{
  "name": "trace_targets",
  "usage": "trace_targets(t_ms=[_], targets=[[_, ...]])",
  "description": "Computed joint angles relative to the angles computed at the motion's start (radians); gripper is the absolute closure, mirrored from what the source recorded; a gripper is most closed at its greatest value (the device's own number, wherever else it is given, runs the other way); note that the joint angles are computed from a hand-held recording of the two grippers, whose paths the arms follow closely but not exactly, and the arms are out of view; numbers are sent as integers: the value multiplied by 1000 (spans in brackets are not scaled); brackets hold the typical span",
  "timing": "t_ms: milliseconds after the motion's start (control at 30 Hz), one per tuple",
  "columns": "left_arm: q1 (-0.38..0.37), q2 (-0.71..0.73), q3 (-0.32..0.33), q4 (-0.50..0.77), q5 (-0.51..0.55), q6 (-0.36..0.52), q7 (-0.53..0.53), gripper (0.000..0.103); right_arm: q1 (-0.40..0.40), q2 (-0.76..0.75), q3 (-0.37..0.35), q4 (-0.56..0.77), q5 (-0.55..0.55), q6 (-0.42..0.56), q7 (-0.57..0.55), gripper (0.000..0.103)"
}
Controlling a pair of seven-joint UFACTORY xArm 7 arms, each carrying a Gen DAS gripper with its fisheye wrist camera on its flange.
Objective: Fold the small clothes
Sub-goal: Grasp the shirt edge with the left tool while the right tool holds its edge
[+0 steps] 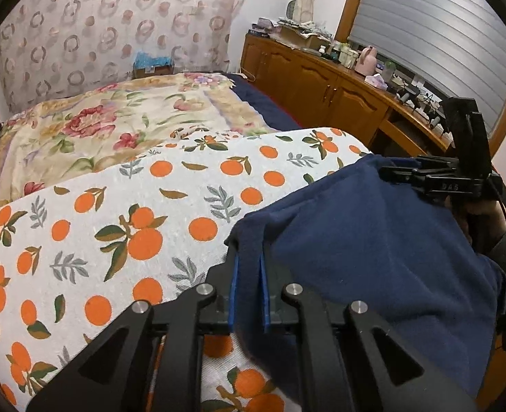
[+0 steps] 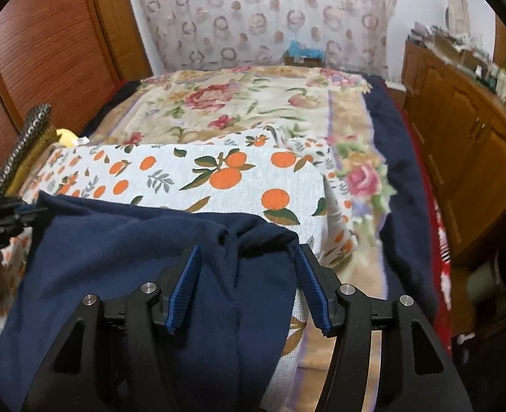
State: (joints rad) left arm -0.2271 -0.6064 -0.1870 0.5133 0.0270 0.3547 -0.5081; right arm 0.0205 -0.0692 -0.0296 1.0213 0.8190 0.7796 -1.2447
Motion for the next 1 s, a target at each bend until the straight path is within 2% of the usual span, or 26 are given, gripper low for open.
trace_targets(t_ms=[133, 167, 200, 233, 267, 300, 333, 433, 533, 600, 733, 800, 867, 967, 1000], targets=[[-5, 15, 8, 2, -9, 7, -1, 92, 1, -7, 0, -8, 3, 0, -4, 44], [-4, 17, 7, 2, -8, 6, -1, 92, 1, -9, -1, -9, 6, 3, -7, 47], [-2, 19, 4, 2, -5, 2, -2, 92, 1, -12, -3, -10, 10, 14, -15, 51], [-2, 18, 2, 3, -2, 5, -1, 92, -1, -12, -10, -4, 18, 51, -28, 71], [-1, 15, 0, 3, 1, 6, -1, 92, 13, -9, -33, 6, 20, 102, -30, 84], [-2, 5, -2, -1, 4, -2, -1, 96, -5, -20, -14, -3, 21, 110, -39, 87], [-5, -8, -2, -5, 2, -7, -2, 96, -4, -34, -12, -16, 17, 109, -49, 96], [-12, -72, -19, -9, 7, -14, -11, 97, 7, -105, -16, -75, 26, 74, -81, 99], [-6, -136, -54, 6, 28, 7, -28, 98, 27, -184, -42, -127, 77, 30, -129, 100], [8, -151, -79, 37, 52, 56, -32, 98, 41, -221, -62, -138, 93, 22, -139, 100], [15, -126, -64, 54, 59, 87, -29, 98, 74, -197, -47, -125, 63, -70, -114, 98], [33, -105, -74, 53, 75, 92, -34, 97, 87, -149, -29, -115, 46, -161, -89, 93], [46, -84, -79, 44, 87, 86, -46, 97, 92, -82, -19, -85, 20, -214, -53, 80], [39, -63, -62, 26, 82, 67, -53, 97, 71, 4, -23, -15, 22, -162, -20, 64], [38, -59, -60, 21, 84, 62, -53, 97, 58, 24, -21, 8, 28, -125, -14, 62]])
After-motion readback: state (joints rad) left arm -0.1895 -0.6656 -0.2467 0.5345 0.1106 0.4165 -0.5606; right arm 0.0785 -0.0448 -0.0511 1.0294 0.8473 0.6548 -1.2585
